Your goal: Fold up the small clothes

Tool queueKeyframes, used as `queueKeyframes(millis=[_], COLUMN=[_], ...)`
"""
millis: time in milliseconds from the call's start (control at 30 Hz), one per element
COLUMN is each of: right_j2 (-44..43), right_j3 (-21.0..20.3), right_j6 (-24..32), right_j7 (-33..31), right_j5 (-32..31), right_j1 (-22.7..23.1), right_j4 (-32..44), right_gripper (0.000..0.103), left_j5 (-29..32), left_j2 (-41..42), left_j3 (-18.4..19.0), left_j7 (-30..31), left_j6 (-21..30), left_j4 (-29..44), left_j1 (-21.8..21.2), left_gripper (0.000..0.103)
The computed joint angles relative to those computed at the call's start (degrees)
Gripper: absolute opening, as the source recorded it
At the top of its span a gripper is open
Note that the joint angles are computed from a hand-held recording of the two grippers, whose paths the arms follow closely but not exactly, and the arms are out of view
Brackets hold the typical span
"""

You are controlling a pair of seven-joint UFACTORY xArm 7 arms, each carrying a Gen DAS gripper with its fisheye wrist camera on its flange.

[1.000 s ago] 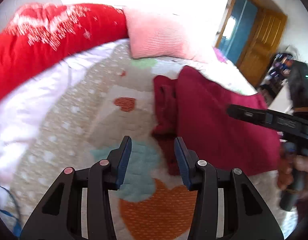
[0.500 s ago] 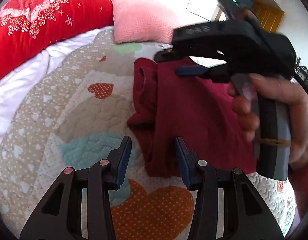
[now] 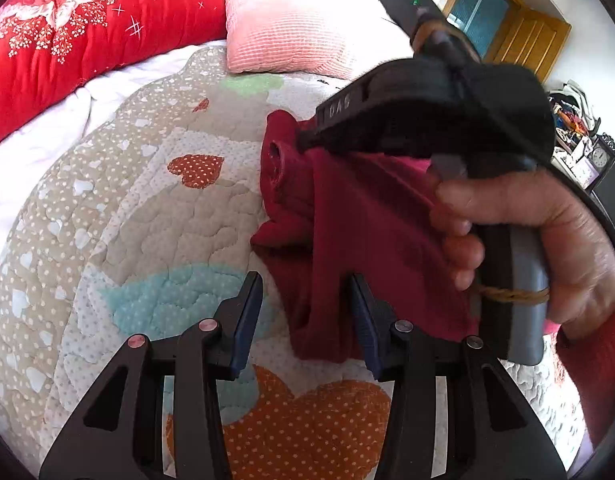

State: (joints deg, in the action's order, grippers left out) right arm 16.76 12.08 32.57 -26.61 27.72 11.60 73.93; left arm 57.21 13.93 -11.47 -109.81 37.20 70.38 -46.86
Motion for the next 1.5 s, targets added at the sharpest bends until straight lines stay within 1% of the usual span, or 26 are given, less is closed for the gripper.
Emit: queueKeyframes(millis=[67,133,167,200,233,267,367,500,567,633,733,767,800,833,867,933,1067,1233,1300,1367,1400,1500], right_j2=[-0.73,-2.08,-3.03,-3.66,-4.64,-6.18,-9.78,-11.75,-12.20,-12.16,-11.07,-10.55,-9.78,-9.01,-8.47,-7.01,-5.51,-2.52,-0.74,1.24,2.03,3.60], right_j3=[0.51,1.06,1.44,1.21,0.84,0.48,-0.66,-2.61,-3.30,-3.69,-3.85,-3.84,-3.73,-3.59,-3.44,-3.19,-2.63,-2.52,-2.86,-3.63,-4.23,-4.79], right_j6=[-0.86,-0.47,0.93,1.72,2.30,2.12,2.18,4.36,5.25,5.09,4.97,5.36,5.91,6.56,7.04,7.73,6.68,5.05,5.69,7.68,7.82,8.51], right_j7=[-1.58,-3.22,-4.78,-5.37,-5.75,-6.46,-9.59,-9.99,-9.17,-7.93,-6.45,-6.03,-5.39,-4.83,-4.18,-1.81,1.60,7.10,9.72,13.07,14.90,18.03], right_j5=[1.42,4.76,7.88,9.12,10.03,11.05,13.26,14.10,13.14,11.43,10.62,10.73,10.89,10.93,10.69,8.60,3.66,-4.75,-9.78,-16.45,-20.39,-26.72], right_j1=[-0.55,-1.64,-2.71,-2.83,-2.83,-2.79,-2.20,-1.20,-0.77,-0.27,0.05,-0.01,-0.02,-0.06,-0.05,0.38,1.55,3.44,4.63,6.52,7.77,9.42], right_j4=[-0.95,-1.80,-2.15,-2.38,-2.98,-4.31,-7.35,-8.36,-8.31,-8.18,-7.41,-6.89,-6.08,-5.26,-4.66,-3.23,-2.06,0.90,3.02,5.62,6.41,7.84], right_gripper=[0.006,0.011,0.023,0.042,0.050,0.053,0.053,0.053,0.054,0.055,0.055,0.055,0.056,0.062,0.065,0.067,0.067,0.068,0.073,0.074,0.074,0.076], left_j5=[-0.17,-0.33,-0.45,-0.36,-0.40,-0.45,-0.06,1.09,1.17,1.30,1.68,1.59,1.56,1.69,1.87,1.43,1.69,1.89,2.17,2.76,2.98,3.82], left_j2=[0.07,0.07,0.10,0.14,0.12,0.09,-0.32,-1.21,-1.55,-1.96,-2.71,-2.90,-3.06,-3.13,-3.19,-3.20,-3.33,-2.94,-2.75,-2.76,-2.83,-2.98], left_j3=[-0.01,-0.01,0.02,0.10,0.11,0.10,0.11,-0.02,-0.18,-0.41,-0.65,-0.74,-0.85,-0.97,-0.95,-0.94,-0.52,-0.62,-0.38,-0.08,0.08,0.37], left_j7=[0.19,0.29,0.34,0.25,0.29,0.30,-0.38,-2.05,-2.51,-3.08,-3.84,-3.92,-4.13,-4.68,-5.37,-6.07,-8.31,-8.25,-8.53,-9.29,-9.50,-10.60], left_j6=[-0.08,0.05,-0.04,-0.19,-0.05,0.09,0.82,0.29,-0.33,-0.22,-0.98,-1.53,-1.93,-2.25,-2.82,-4.21,-7.43,-7.10,-7.61,-8.35,-8.83,-9.86], left_j4=[0.06,0.10,0.10,0.03,0.05,0.07,-0.14,-1.23,-1.79,-2.17,-2.99,-3.32,-3.61,-3.75,-4.02,-4.52,-5.66,-5.32,-5.30,-5.56,-5.83,-6.50], left_j1=[0.05,0.00,0.05,0.09,0.06,0.02,-0.19,0.26,0.71,0.84,1.41,1.71,1.90,1.95,2.12,2.64,3.37,3.22,3.28,3.35,3.52,3.78], left_gripper=[0.044,0.044,0.044,0.044,0.044,0.044,0.044,0.044,0.045,0.047,0.048,0.051,0.058,0.061,0.063,0.063,0.063,0.063,0.063,0.063,0.063,0.063])
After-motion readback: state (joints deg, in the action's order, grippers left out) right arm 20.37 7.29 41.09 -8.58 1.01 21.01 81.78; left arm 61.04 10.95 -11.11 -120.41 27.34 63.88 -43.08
